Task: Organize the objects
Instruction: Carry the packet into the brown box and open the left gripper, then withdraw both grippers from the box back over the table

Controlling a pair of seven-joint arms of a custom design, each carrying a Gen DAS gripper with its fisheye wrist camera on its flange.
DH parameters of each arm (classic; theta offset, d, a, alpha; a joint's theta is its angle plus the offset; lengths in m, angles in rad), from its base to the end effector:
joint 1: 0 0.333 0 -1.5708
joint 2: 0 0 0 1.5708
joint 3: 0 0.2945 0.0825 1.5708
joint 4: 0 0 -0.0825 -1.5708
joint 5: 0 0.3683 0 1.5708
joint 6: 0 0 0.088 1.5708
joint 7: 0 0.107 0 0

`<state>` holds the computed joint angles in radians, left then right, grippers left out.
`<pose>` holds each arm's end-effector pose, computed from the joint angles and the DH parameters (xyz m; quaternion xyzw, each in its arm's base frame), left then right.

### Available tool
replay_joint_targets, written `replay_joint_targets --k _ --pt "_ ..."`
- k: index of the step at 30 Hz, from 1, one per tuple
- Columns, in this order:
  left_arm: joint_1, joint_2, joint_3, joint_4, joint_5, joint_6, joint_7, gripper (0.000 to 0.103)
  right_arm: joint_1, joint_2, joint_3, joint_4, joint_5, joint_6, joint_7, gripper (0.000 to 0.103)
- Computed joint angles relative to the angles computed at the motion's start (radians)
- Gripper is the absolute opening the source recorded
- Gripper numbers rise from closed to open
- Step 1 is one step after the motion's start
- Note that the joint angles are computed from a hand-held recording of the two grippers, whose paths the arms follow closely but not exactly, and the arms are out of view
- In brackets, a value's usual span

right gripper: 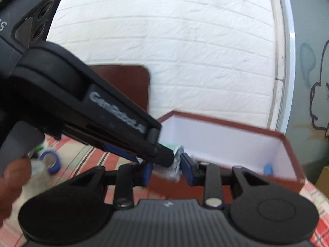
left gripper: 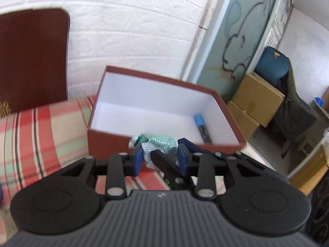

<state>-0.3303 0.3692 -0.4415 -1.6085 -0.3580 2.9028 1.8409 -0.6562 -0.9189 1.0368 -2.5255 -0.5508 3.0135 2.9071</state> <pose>0.5382 -0.4266 0.5271 -0.3985 0.7824 -0.4730 0.0727 0.3781 0.2569 0.4906 -0.5058 0.6229 -0.4774 0.3582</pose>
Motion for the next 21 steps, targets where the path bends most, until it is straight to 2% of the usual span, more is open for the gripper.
replay_joint_targets --k 1,4,6,7,8,9,10,11,12,13,15,17,18,19,20,21 --pt "-0.027 0.039 0.020 0.047 0.025 0.020 -0.025 0.039 -0.042 -0.009 0.007 0.007 -0.004 0.031 0.012 0.032" --pt "-0.092 0.105 0.091 0.137 0.105 0.039 -0.152 0.041 -0.171 -0.036 0.060 0.060 0.017 0.039 0.034 0.032" --pt "-0.094 0.131 0.098 0.183 0.128 0.011 -0.210 0.044 -0.231 -0.060 0.088 0.077 0.040 0.047 0.052 0.044" --pt "-0.070 0.138 0.070 0.193 0.114 0.003 -0.209 0.045 -0.254 -0.081 0.103 0.084 0.048 0.033 0.055 0.058" --pt "-0.026 0.131 0.019 0.173 0.079 0.018 -0.175 0.048 -0.262 -0.084 0.102 0.080 0.057 0.044 0.056 0.060" --pt "-0.005 0.129 -0.009 0.165 0.061 0.036 -0.151 0.049 -0.260 -0.079 0.086 0.059 0.068 0.099 0.062 0.058" --pt "-0.007 0.123 -0.010 0.159 0.063 0.050 -0.151 0.051 -0.257 -0.083 0.073 0.039 0.082 0.145 0.063 0.059" --pt "-0.023 0.122 0.008 0.163 0.078 0.053 -0.165 0.052 -0.260 -0.108 0.073 0.033 0.089 0.149 0.051 0.063" --pt "-0.036 0.118 0.023 0.164 0.092 0.053 -0.184 0.052 -0.267 -0.146 0.085 0.043 0.085 0.104 0.025 0.067" --pt "-0.040 0.119 0.026 0.168 0.097 0.055 -0.195 0.052 -0.277 -0.185 0.101 0.059 0.078 0.048 -0.001 0.074" --pt "-0.018 0.132 -0.010 0.185 0.081 0.058 -0.179 0.055 -0.288 -0.220 0.103 0.055 0.073 0.043 -0.015 0.076" --pt "-0.002 0.139 -0.037 0.202 0.062 0.045 -0.164 0.057 -0.311 -0.247 0.120 0.083 0.061 -0.048 -0.052 0.077" --pt "0.028 0.129 -0.077 0.181 0.034 0.063 -0.124 0.058 -0.313 -0.246 0.118 0.083 0.076 -0.064 -0.094 0.077" --pt "0.061 0.115 -0.119 0.153 0.009 0.084 -0.066 0.058 -0.280 -0.212 0.081 0.059 0.051 -0.025 -0.076 0.071" --pt "0.072 0.087 -0.126 0.114 0.003 0.114 -0.037 0.057 -0.243 -0.190 0.039 0.019 0.057 0.052 -0.069 0.061" --pt "0.098 0.059 -0.145 0.065 0.007 0.154 -0.015 0.057 -0.218 -0.167 0.010 -0.011 0.066 0.123 -0.069 0.061"
